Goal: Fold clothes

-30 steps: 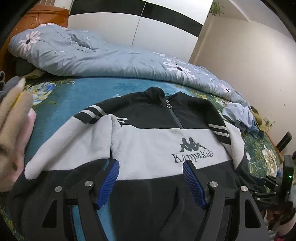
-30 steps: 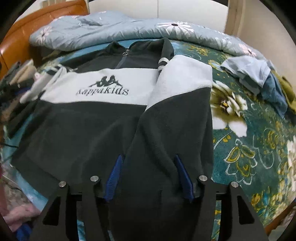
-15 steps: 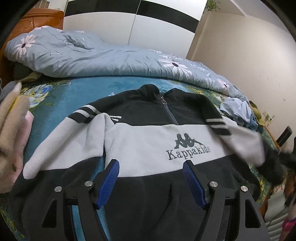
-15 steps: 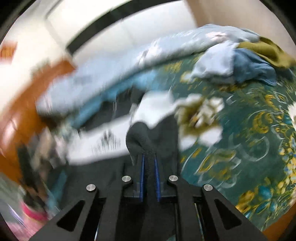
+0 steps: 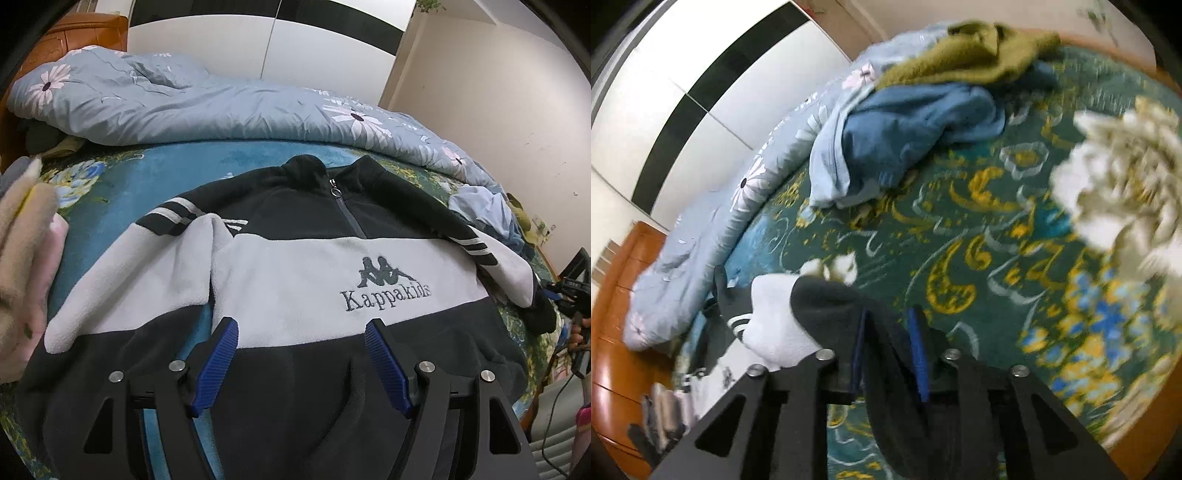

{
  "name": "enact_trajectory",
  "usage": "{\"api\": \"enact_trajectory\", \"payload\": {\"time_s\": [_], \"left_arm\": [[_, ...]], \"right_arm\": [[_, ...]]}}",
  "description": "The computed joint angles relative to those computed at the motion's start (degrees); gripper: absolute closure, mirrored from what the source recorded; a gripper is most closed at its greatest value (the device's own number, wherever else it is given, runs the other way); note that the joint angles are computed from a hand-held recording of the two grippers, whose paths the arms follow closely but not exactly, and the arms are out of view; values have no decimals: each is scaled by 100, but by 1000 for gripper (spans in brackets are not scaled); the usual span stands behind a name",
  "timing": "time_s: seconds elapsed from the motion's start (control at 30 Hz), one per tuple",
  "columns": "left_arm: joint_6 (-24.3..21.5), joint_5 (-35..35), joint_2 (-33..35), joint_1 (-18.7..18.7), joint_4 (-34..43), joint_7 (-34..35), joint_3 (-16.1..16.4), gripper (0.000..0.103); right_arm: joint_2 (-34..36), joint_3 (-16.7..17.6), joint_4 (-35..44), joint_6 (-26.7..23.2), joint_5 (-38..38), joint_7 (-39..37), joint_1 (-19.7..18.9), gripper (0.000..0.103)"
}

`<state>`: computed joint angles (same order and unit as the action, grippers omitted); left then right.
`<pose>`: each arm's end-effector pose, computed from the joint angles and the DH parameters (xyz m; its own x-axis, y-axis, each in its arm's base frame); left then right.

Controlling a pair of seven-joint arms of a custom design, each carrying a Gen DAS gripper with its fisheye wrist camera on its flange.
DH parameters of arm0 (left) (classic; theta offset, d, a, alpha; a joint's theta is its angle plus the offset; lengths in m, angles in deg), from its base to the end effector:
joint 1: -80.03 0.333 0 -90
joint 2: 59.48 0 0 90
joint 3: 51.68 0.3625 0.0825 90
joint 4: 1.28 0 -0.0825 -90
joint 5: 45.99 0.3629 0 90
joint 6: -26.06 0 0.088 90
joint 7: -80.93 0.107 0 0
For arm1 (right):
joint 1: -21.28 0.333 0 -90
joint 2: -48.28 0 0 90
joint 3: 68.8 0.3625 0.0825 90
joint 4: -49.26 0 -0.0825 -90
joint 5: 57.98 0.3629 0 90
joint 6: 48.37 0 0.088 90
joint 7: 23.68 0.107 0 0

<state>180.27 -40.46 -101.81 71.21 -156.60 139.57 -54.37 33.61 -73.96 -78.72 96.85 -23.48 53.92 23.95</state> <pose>0.3123 -0.0704 0.5677 0.1829 -0.9543 0.2365 -0.7287 -0.2931 -0.6189 0.4838 -0.0319 0.5899 -0.0855 -0.8922 -0.4435 -0.8095 0.3217 -0.4911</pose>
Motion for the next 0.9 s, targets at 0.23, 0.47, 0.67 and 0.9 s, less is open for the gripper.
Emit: {"api": "enact_trajectory", "payload": {"time_s": [0.23, 0.47, 0.67, 0.9], "left_arm": [[52, -60, 253, -156, 77, 34, -40, 28], [-31, -16, 294, -239, 168, 110, -140, 28], [-100, -4, 203, -177, 138, 57, -116, 28], [-39, -70, 204, -213, 61, 66, -38, 28]], "right_arm": [[-728, 102, -389, 209, -764, -1130, 302, 76], [-670, 724, -932, 316, -1748, -1868, 499, 60], [-127, 1149, -948, 923, -3198, -1118, 123, 60], [232, 1165, -692, 898, -4342, -409, 90, 60]]}}
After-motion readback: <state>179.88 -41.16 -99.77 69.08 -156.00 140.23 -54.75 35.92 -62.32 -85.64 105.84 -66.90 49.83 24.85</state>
